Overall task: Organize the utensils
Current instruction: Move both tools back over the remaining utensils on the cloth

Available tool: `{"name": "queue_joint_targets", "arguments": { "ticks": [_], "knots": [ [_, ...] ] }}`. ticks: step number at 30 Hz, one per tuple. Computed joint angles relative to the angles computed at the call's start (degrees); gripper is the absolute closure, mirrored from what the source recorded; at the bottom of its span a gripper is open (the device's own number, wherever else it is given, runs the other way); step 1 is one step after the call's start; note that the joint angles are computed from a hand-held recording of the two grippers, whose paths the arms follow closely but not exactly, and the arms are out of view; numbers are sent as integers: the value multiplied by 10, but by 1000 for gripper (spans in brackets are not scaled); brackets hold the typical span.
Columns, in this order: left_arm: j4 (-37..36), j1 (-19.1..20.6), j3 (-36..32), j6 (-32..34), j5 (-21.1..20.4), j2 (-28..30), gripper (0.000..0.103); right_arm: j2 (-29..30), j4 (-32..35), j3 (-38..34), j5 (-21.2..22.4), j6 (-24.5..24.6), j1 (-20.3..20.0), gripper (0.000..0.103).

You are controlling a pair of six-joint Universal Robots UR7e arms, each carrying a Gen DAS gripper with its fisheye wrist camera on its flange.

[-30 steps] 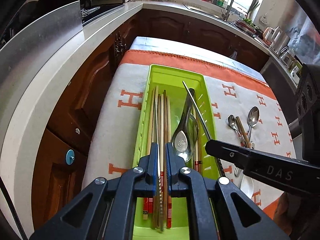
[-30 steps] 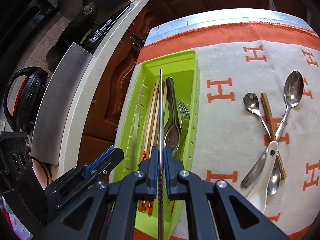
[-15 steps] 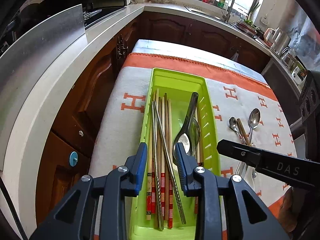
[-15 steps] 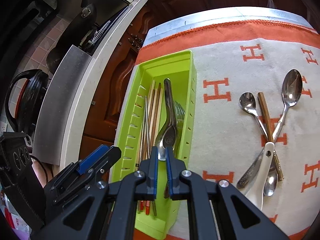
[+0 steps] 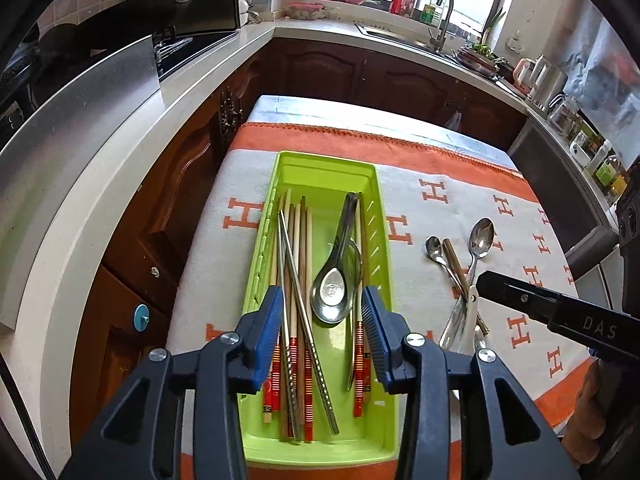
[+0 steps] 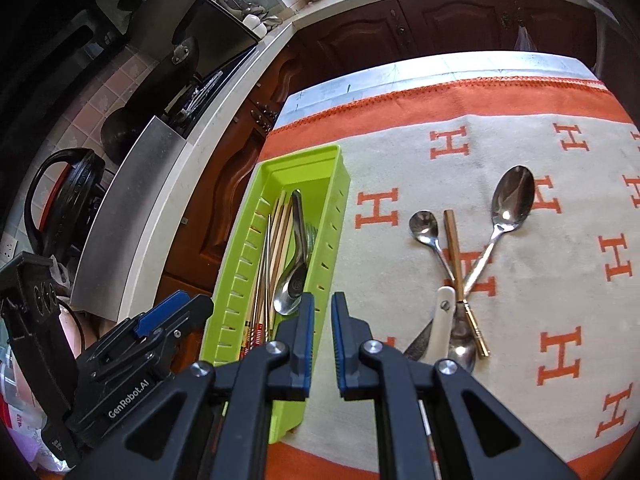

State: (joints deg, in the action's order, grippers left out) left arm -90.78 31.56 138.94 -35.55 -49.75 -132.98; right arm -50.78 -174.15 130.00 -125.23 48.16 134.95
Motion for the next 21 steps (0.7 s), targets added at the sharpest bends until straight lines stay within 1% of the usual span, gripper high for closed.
{"name": "queue_joint_targets", "arguments": {
  "ticks": [5, 10, 15, 21],
  "knots": [
    [22, -52, 8, -35, -12, 0, 61, -33, 1, 23, -37, -4, 21, 91],
    [-4, -79, 27, -46, -39, 21, 58, -71, -21, 61, -53, 2, 22, 86],
    [-54, -90, 53, -42, -76, 56, 58, -100, -49, 101, -56, 4, 8, 86],
    [-120, -82, 82, -30, -108, 101, 58, -116, -82, 139, -65, -22, -9, 86]
  ]
}}
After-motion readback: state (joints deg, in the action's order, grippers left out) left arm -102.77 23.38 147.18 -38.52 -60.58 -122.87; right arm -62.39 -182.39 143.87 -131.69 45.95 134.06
